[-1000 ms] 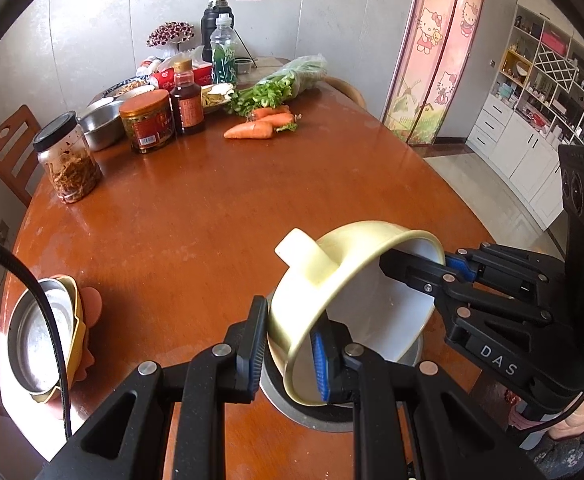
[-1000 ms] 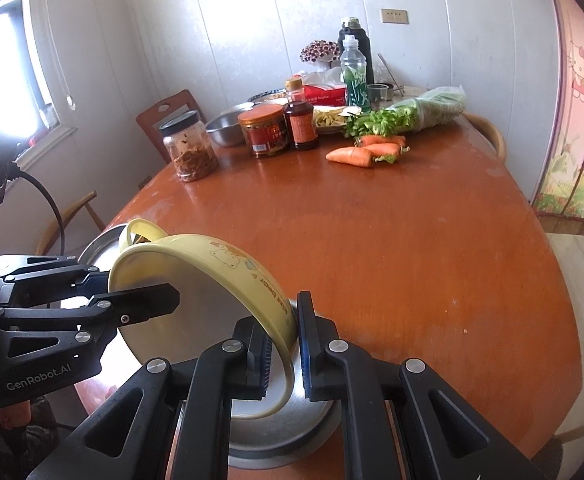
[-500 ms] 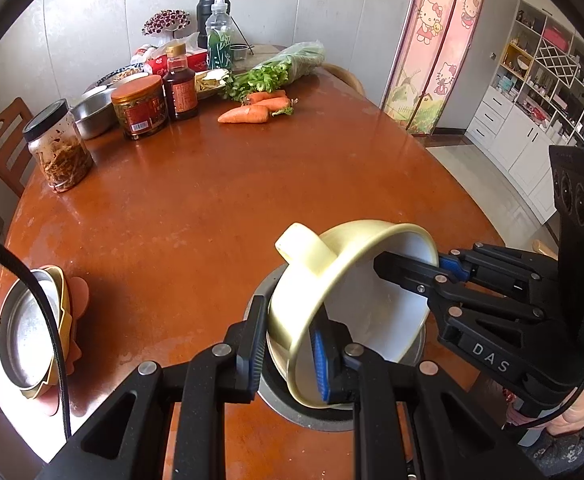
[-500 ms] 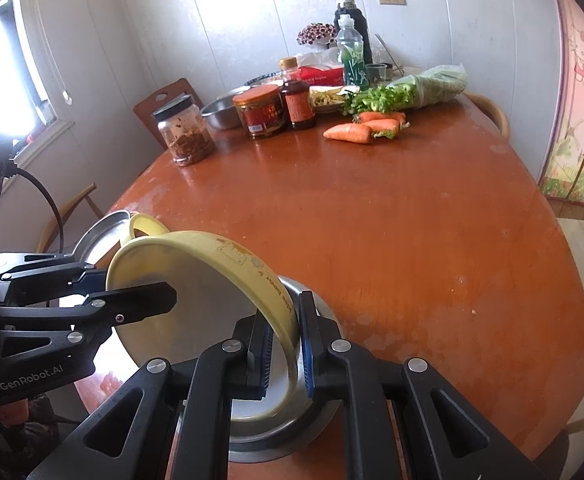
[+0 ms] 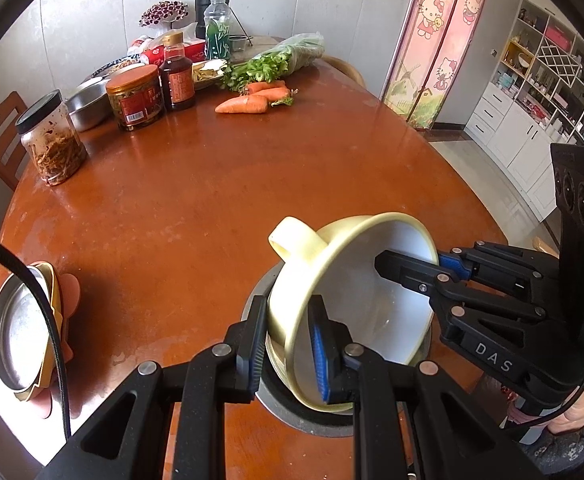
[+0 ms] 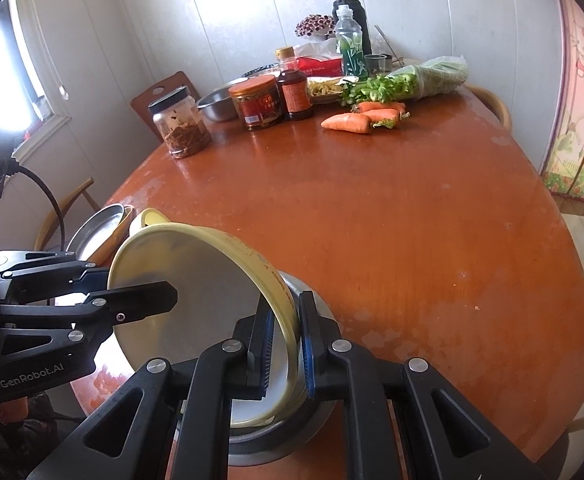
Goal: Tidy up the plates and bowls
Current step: 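Lift the cream bowl with both grippers and carry it over the steel bowl, then lower the cream bowl into the steel bowl and open both grippers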
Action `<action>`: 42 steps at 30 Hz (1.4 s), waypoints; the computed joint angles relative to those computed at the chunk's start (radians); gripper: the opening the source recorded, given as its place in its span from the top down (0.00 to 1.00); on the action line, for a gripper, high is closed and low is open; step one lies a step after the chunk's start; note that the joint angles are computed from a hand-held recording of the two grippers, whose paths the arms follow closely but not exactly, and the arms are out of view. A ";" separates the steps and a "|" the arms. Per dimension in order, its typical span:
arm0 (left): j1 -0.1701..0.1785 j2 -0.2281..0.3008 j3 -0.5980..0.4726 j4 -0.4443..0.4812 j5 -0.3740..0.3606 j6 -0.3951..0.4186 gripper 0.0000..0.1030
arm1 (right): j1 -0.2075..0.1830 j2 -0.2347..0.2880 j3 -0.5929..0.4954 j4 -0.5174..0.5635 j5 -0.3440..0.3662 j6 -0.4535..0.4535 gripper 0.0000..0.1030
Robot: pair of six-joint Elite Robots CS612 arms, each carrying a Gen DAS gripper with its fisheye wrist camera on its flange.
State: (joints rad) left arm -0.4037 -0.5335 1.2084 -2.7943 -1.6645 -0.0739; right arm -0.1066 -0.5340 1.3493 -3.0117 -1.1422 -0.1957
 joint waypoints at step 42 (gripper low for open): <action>0.003 0.011 -0.008 0.015 -0.019 0.013 0.79 | 0.005 0.001 -0.011 -0.016 -0.028 0.016 0.51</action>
State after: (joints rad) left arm -0.4003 -0.5226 1.2008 -2.7795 -1.6835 -0.0611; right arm -0.1016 -0.5328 1.3384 -3.0275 -1.1706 -0.1792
